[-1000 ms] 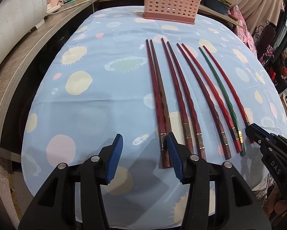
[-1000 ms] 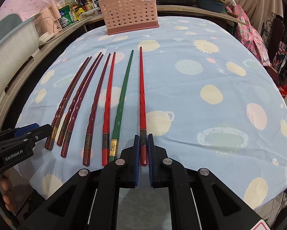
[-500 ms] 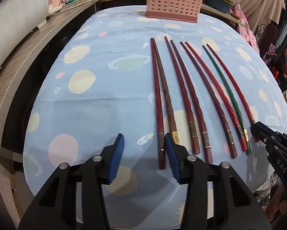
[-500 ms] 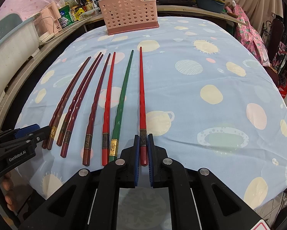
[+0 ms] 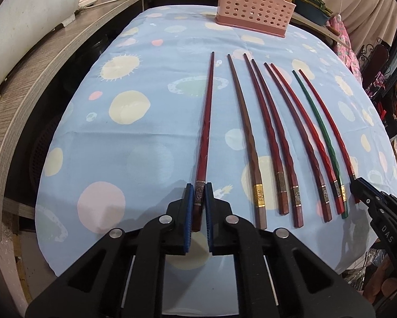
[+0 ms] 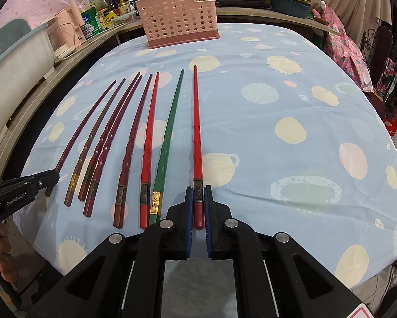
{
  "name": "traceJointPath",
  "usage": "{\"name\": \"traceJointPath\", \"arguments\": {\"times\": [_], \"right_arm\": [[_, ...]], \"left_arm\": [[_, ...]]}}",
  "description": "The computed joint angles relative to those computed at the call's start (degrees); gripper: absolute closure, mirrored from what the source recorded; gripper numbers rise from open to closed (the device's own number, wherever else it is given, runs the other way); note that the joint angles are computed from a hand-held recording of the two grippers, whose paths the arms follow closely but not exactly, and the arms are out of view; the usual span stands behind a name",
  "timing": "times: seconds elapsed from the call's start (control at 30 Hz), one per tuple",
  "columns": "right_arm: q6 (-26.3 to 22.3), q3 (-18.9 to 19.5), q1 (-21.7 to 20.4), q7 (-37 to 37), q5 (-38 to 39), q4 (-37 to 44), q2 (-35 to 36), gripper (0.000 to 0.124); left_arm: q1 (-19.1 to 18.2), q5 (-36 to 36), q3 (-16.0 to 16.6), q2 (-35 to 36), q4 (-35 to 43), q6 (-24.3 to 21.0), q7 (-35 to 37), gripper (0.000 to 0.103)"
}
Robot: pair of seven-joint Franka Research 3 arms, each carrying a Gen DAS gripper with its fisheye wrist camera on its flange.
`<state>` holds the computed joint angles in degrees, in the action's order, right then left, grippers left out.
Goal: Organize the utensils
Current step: 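Grasp a red chopstick with the right tool while the left tool grasps a dark red chopstick, then lift both chopsticks and carry them over the pink basket with both tools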
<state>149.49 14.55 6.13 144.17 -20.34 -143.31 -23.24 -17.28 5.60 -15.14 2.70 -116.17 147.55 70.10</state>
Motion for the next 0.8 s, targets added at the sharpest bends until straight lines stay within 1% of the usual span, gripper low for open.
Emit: {"name": "traceJointPath", "arguments": {"times": [0.2, 0.53, 0.63, 0.8], "right_arm": [[-0.3, -0.2, -0.5, 0.0, -0.1, -0.6, -1.8, 0.117], [0.4, 0.5, -2.8, -0.3, 0.0, -0.2, -5.6, 0.117], [1.0, 0.9, -4.3, -0.5, -0.6, 0.7, -6.6, 0.117], [1.5, 1.8, -6.9, -1.6, -2.7, 3.4, -6.8, 0.117]], "left_arm": [[0.2, -1.0, 0.2, -1.3, -0.6, 0.3, 0.5, 0.096], [0.7, -5.9, 0.9, -3.7, 0.4, 1.1, 3.2, 0.096], [0.9, -8.4, 1.2, -4.1, 1.4, 1.4, 4.7, 0.096], [1.1, -9.4, 1.4, -3.9, 4.0, 1.7, 5.2, 0.096]]}}
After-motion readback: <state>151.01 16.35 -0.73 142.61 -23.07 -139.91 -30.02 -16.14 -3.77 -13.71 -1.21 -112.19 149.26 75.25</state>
